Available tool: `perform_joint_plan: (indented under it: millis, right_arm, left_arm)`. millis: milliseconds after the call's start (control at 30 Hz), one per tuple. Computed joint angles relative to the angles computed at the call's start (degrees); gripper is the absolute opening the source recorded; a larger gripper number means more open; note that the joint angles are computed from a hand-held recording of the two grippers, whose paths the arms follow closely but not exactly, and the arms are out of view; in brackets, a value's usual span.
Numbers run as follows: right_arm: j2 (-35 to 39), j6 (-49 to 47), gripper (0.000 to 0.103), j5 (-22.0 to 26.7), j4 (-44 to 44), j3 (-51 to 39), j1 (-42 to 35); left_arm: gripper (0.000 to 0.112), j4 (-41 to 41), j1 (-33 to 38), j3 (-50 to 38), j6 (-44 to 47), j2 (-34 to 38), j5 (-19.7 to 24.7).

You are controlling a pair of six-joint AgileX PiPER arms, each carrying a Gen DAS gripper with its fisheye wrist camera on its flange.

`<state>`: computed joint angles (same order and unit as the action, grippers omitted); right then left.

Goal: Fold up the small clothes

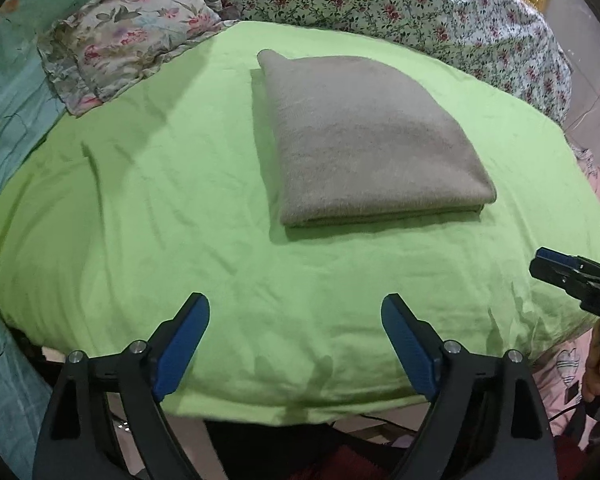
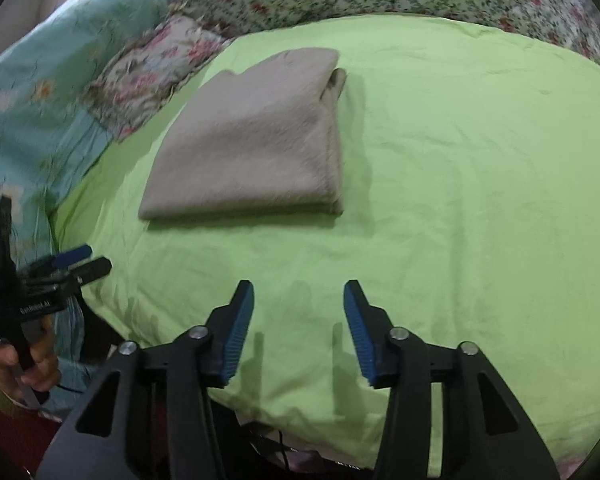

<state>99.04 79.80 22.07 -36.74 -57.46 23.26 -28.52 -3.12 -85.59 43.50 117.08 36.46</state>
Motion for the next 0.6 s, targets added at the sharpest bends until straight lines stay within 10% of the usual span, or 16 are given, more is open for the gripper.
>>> perform_joint_plan:
  millis: [600]
  right_arm:
    - [-0.3, -8.1, 0.086, 7.7, 3.9, -3.7, 3.6]
  left_arm:
    - [0.102, 5.7, -0.9, 2.7, -0.5, -3.9, -4.5]
